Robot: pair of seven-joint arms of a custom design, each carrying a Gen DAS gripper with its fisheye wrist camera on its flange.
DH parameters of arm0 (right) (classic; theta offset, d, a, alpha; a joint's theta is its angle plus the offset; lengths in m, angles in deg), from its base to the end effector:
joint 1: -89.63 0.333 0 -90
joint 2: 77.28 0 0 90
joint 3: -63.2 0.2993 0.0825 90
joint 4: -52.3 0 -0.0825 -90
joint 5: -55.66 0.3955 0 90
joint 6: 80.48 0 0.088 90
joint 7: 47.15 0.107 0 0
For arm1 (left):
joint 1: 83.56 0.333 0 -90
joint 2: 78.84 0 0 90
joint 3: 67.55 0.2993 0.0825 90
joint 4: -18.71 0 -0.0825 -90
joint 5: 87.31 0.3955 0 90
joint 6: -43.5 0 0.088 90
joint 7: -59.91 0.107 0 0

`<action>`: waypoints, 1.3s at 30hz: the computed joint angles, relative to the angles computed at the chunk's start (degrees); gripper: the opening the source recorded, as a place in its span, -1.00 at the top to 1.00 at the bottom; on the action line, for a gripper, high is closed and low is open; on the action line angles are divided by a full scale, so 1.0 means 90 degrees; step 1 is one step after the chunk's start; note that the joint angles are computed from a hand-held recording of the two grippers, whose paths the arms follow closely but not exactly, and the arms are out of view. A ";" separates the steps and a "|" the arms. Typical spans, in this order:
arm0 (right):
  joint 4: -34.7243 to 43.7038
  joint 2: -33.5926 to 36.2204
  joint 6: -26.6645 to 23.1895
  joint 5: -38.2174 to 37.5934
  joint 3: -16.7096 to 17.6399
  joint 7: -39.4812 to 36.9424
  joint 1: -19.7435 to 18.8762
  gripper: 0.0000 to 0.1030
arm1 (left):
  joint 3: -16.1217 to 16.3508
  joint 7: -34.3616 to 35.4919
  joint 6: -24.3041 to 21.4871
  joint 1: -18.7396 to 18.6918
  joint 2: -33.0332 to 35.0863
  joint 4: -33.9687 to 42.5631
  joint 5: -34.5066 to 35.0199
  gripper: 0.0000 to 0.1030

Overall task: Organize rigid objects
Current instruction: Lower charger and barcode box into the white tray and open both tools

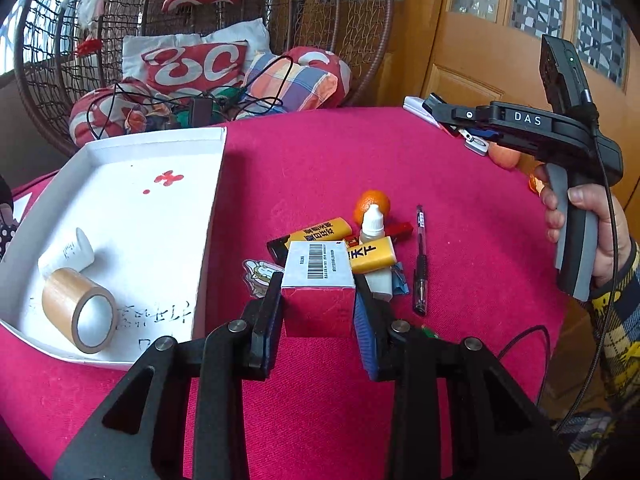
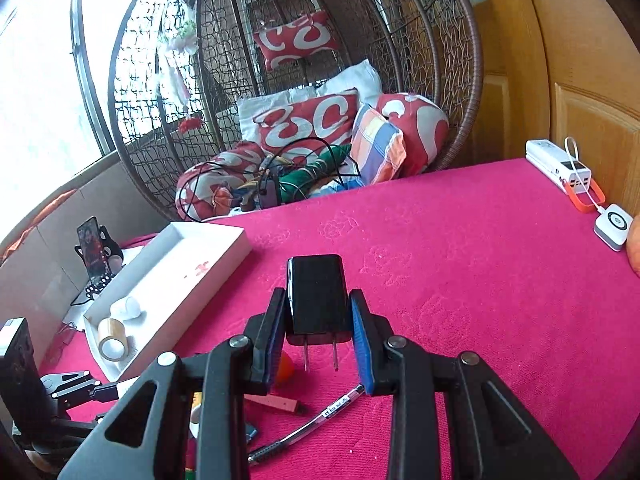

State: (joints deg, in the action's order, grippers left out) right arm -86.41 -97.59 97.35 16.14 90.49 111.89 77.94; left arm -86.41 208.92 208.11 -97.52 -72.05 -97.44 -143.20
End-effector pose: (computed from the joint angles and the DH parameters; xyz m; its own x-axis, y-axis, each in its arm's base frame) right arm 0.4605 0.1998 0.5024 -0.0464 -0.9638 -0.2625 -0.5295 0.2466 -0.8117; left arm 0.5465 -0.2906 0.4344 -0.7016 -0.7010 0.1283 -0.5227 0.3838 -0.7612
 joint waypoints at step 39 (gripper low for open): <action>0.3514 0.3416 -0.1243 0.2485 -0.0885 -0.3734 0.2766 0.41 | 0.0685 -0.0902 0.0588 0.0750 0.1168 0.1771 -0.1412 0.38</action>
